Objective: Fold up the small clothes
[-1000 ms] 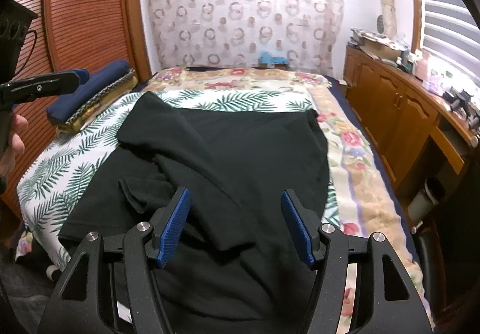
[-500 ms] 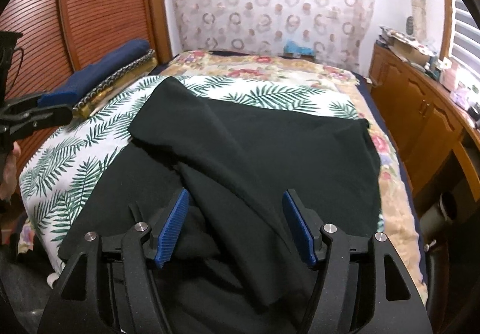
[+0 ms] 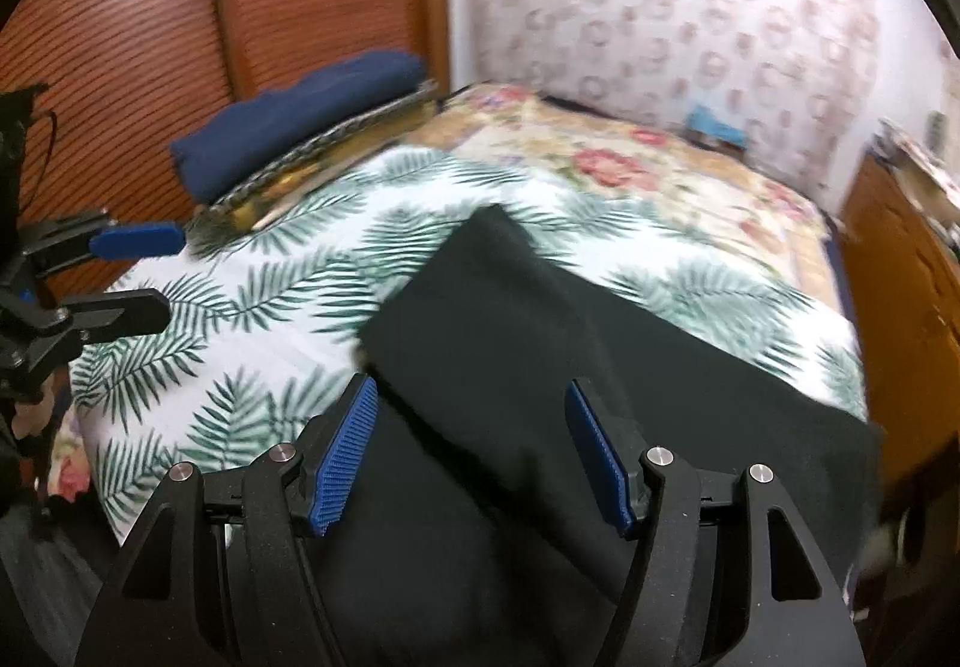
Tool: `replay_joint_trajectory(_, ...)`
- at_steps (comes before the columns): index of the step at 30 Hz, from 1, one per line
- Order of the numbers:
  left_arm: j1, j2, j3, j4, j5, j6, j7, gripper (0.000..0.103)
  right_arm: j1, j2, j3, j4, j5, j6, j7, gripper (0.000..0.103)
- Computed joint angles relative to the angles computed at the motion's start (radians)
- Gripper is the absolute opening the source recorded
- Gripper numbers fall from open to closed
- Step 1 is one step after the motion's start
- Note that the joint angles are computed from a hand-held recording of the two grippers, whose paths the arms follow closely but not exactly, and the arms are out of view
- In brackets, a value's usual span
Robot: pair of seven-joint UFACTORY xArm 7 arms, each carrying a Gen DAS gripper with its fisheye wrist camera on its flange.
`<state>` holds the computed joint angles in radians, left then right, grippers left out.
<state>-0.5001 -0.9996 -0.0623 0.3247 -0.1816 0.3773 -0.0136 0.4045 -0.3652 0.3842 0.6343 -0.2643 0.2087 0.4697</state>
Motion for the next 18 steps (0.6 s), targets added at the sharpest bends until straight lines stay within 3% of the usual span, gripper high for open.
replay_joint_trajectory(5,0.007,-0.021,0.017,-0.02,0.0,0.001,0.008,0.057,0.033,0.184,0.0,0.129,-0.033,0.061,-0.048,0.066)
replay_joint_trajectory(9,0.002,-0.016,0.027,-0.028,-0.006,-0.005,0.018,0.057,0.06,0.251,-0.015,0.174,-0.108,0.125,-0.016,0.063)
replay_joint_trajectory(12,-0.003,-0.021,0.034,-0.035,-0.011,-0.004,0.025,0.057,0.07,0.264,-0.033,0.183,-0.176,0.151,0.046,0.047)
replay_joint_trajectory(15,-0.007,-0.029,0.036,-0.04,-0.015,0.0,0.031,0.057,0.078,0.263,-0.054,0.179,-0.202,0.138,0.074,0.013)
replay_joint_trajectory(16,-0.008,-0.033,0.037,-0.042,-0.016,0.001,0.033,0.057,0.08,0.25,-0.064,0.169,-0.19,0.125,0.066,0.007)
replay_joint_trajectory(18,-0.01,-0.041,0.036,-0.046,-0.019,0.004,0.034,0.057,0.072,0.216,-0.068,0.144,-0.191,0.1,0.081,0.004)
